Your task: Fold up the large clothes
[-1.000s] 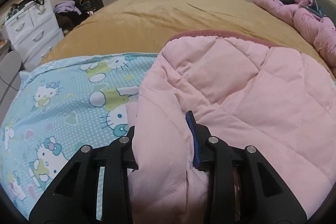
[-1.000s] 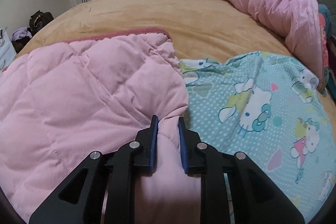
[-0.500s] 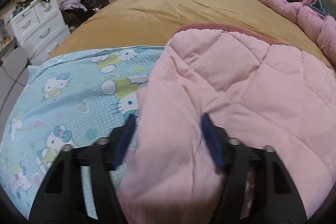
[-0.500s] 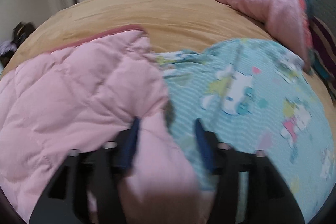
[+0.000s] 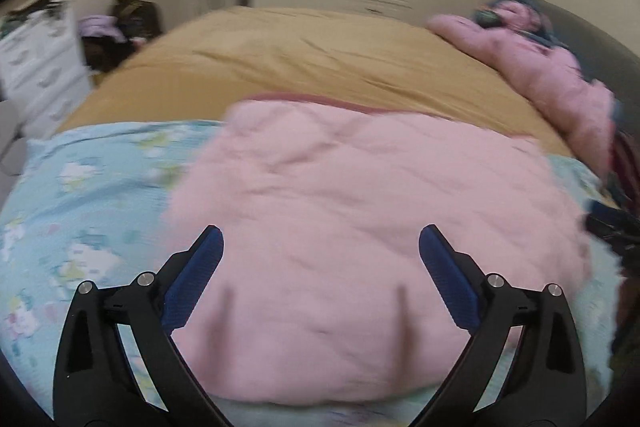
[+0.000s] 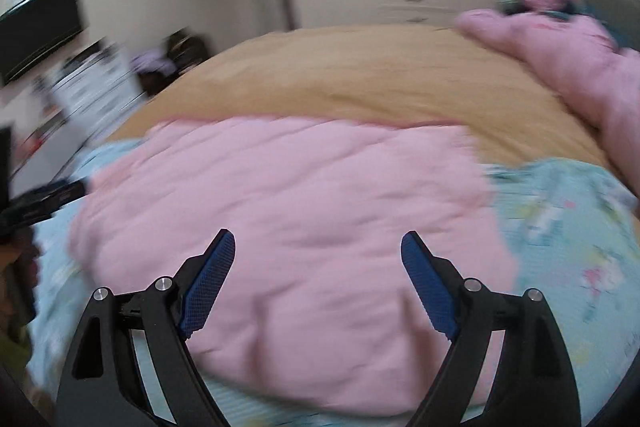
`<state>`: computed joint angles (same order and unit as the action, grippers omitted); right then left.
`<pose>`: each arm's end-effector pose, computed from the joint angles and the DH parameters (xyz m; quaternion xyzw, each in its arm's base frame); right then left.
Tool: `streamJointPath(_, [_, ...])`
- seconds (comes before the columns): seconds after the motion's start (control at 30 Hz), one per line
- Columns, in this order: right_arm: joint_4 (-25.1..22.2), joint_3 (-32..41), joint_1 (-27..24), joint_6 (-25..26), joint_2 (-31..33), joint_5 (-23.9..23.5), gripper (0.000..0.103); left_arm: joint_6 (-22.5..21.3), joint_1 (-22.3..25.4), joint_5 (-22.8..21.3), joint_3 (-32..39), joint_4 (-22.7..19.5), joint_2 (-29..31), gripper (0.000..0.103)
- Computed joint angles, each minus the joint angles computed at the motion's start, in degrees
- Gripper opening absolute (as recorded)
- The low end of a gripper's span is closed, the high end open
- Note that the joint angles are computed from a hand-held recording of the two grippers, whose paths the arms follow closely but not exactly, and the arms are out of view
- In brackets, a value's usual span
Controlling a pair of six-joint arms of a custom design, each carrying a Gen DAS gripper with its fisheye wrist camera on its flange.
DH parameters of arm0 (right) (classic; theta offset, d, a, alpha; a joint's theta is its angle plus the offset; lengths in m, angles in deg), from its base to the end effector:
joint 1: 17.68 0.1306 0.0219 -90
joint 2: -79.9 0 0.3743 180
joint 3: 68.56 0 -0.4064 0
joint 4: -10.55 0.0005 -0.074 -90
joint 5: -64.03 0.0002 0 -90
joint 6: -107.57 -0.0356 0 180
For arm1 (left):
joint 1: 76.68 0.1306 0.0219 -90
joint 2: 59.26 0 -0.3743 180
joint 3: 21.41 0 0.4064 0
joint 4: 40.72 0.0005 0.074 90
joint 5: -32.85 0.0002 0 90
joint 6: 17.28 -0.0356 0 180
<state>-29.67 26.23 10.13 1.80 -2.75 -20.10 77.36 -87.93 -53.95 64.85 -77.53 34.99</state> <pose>0.4937 0.2557 0.4092 -0.0756 0.9122 0.1049 0.3888 0.5190 -0.1058 0.3701 0.0639 0.9207 -0.0786 0.3769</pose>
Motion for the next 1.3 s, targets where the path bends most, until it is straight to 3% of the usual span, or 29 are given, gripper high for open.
streamJointPath(0.17, [-6.61,5.89,2.02,3.42,6.3,1.46,0.084,-1.74,-3.71,-1.22,3.03,-4.3,4.29,0.092])
streamJointPath(0.2, [-7.32,6.27,1.77,3.52,7.11,1.53,0.084,-2.08,-4.28,-1.56,4.06,-6.13,5.92,0.092])
streamJointPath(0.27, [-8.7,6.78,1.66,1.9,8.46,1.37,0.087,-2.88,-4.96,-3.61,3.85,-5.8,7.53,0.093])
streamJointPath(0.37, [-8.27,6.31,1.94,0.99,9.66,2.2,0.088,-2.21,-4.43,-2.71,1.01,-1.67,7.92,0.095])
streamJointPath(0.53, [-4.13,4.05,2.48,0.57,10.64,5.01,0.091,-1.62,-4.96,-4.55,-0.72,0.62,8.18,0.095])
streamJointPath(0.73, [-6.65,5.66,2.5,0.42,10.6,4.39,0.091,-0.34,-4.92,-4.25,-0.76,-0.46,6.8,0.095])
streamJointPath(0.9, [-5.08,2.68,2.72,0.83,6.72,3.48,0.099,1.04,-5.17,-5.16,-1.63,-1.48,4.38,0.094])
streamJointPath(1.3, [-4.37,-1.69,4.65,-0.45,1.49,4.5,0.099,2.53,-5.78,-8.44,-3.87,-2.87,-0.71,0.094])
